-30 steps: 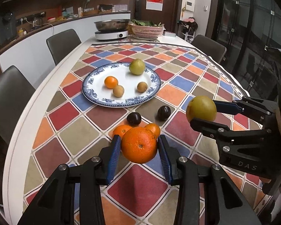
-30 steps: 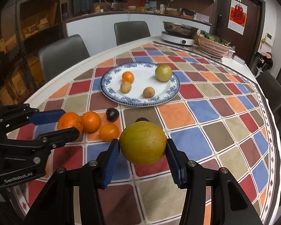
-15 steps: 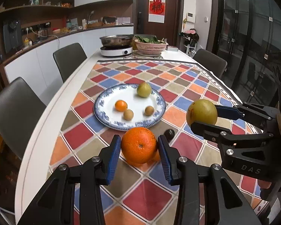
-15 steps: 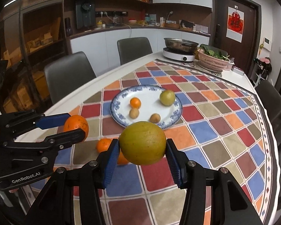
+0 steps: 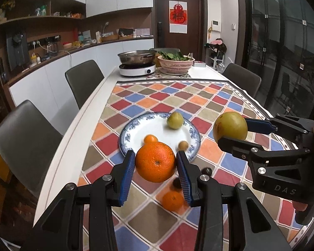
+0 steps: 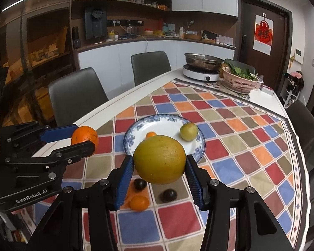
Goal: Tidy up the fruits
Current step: 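Lift the orange with the left tool while the right tool carries the grapefruit over the plate, then open the left tool over the plate while the right tool releases the grapefruit there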
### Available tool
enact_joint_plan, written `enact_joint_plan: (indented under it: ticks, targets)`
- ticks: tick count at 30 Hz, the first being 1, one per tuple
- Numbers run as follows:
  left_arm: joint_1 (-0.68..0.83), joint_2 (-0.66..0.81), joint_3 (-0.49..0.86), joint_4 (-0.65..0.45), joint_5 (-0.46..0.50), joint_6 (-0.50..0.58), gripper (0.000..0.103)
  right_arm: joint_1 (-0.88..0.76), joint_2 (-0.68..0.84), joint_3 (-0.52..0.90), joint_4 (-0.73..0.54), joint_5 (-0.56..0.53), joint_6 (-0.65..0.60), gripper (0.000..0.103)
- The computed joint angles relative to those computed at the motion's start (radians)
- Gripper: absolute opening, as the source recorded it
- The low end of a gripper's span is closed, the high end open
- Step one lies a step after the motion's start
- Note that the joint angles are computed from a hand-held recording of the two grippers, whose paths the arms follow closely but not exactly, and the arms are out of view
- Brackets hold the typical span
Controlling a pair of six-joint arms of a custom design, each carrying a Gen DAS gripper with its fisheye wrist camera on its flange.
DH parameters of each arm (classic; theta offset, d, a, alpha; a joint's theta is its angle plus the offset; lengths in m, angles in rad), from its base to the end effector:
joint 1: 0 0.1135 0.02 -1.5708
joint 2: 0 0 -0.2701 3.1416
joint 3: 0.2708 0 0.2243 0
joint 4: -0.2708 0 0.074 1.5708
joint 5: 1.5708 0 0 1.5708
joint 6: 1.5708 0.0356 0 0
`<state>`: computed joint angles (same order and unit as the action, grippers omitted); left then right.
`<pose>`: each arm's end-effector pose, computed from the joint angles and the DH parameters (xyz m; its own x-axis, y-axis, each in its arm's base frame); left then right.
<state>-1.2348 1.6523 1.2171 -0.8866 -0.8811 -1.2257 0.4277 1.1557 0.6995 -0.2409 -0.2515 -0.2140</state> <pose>0.1206 -0.2620 0.2523 -0.6144 -0.0568 -0.7869 -0.1187 0.9927 0.0210 0.1917 0.0971 0.2497 -0.4487 -0.4306 -0.7831 -0.6863 0.7273 -0.0067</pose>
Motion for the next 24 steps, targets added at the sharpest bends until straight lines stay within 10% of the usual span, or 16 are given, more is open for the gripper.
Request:
enact_joint_plan:
  ticks: [24]
  targets:
    - [0.422, -0.008, -0.131, 0.469, 0.235, 0.516, 0.040, 0.006, 0.453, 0.316, 0.068, 0.068, 0.037, 0.051]
